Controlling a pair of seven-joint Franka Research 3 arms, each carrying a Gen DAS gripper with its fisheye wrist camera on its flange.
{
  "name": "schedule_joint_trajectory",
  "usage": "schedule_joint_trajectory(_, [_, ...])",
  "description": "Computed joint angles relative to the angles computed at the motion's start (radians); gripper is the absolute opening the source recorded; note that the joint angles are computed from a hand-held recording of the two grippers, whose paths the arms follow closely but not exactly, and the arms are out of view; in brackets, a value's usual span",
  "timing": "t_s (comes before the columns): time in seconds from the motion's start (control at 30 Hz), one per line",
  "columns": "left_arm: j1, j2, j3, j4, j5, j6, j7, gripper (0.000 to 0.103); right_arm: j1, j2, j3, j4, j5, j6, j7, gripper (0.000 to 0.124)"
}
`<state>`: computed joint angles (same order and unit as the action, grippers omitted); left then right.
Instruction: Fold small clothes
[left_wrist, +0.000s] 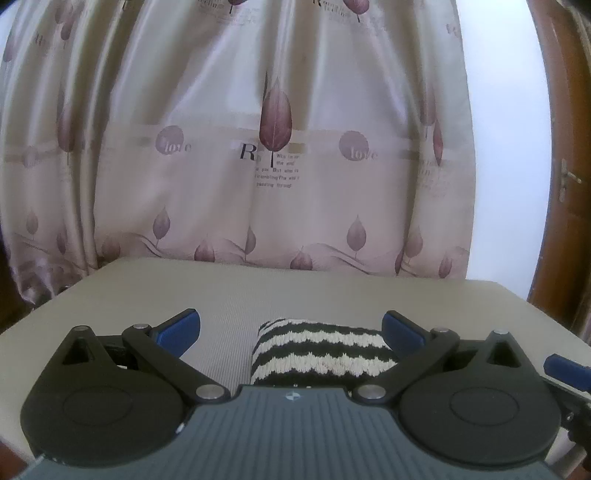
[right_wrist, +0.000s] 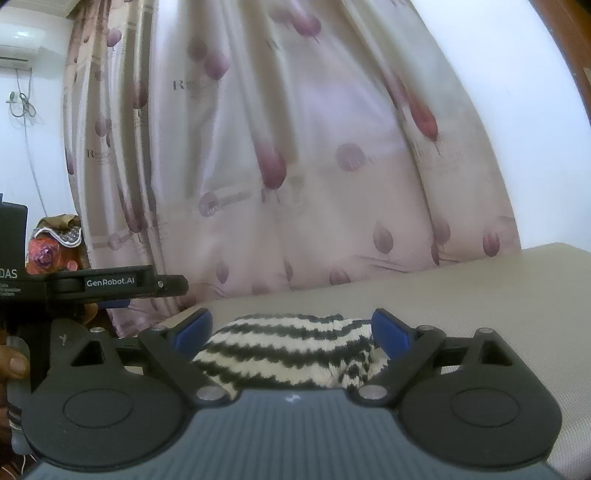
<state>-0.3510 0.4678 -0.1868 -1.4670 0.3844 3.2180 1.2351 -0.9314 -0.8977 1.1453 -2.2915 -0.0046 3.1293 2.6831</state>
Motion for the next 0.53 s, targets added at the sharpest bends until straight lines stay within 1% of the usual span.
schedule_joint_trajectory(0.07, [-0.015,-0.002,0.019,-0.003,0.001,-0.004,-0.009,0.103,0.000,-0.001,0.001,0.002,-0.001,-0.005,0.001,0.094])
schedule_joint_trajectory(0.1, [-0.011,0.000,0.013,0.000,0.000,-0.014,-0.007,0.103,0.001,0.002,0.001,0.003,-0.002,-0.008,0.000,0.094])
schedule_joint_trajectory(0.13, [0.009,0.005,-0.014,0.003,-0.003,-0.020,0.004,0.103,0.003,0.007,0.002,0.004,-0.003,-0.013,0.000,0.094])
schedule_joint_trajectory(0.17, [0.008,0.007,-0.013,0.002,-0.010,-0.014,0.005,0.103,0.004,0.010,0.002,0.005,-0.005,-0.016,0.000,0.094])
schedule_joint_trajectory(0.23, [-0.047,0.008,0.065,0.006,0.012,-0.003,-0.050,0.103,0.007,0.016,0.002,0.006,-0.009,-0.023,0.000,0.094])
schedule_joint_trajectory(0.27, [-0.053,0.011,0.070,0.007,0.001,-0.002,-0.040,0.103,0.009,0.020,0.002,0.007,-0.011,-0.027,-0.001,0.094])
schedule_joint_trajectory(0.3, [-0.043,0.015,0.057,0.012,0.004,-0.003,-0.037,0.103,0.010,0.023,0.002,0.008,-0.013,-0.029,0.001,0.094])
schedule_joint_trajectory(0.37, [-0.070,0.019,0.094,0.019,0.015,-0.001,-0.054,0.103,0.011,0.026,0.003,0.008,-0.016,-0.029,0.004,0.094])
schedule_joint_trajectory(0.43, [-0.046,0.022,0.060,0.021,0.020,-0.007,-0.039,0.103,0.011,0.028,0.002,0.010,-0.022,-0.031,0.004,0.094])
schedule_joint_trajectory(0.5, [-0.074,0.020,0.097,0.019,0.026,-0.003,-0.059,0.103,0.012,0.029,0.001,0.012,-0.026,-0.033,0.004,0.094])
schedule_joint_trajectory(0.53, [-0.072,0.021,0.093,0.021,0.029,-0.009,-0.058,0.103,0.011,0.028,0.002,0.012,-0.027,-0.032,0.005,0.095])
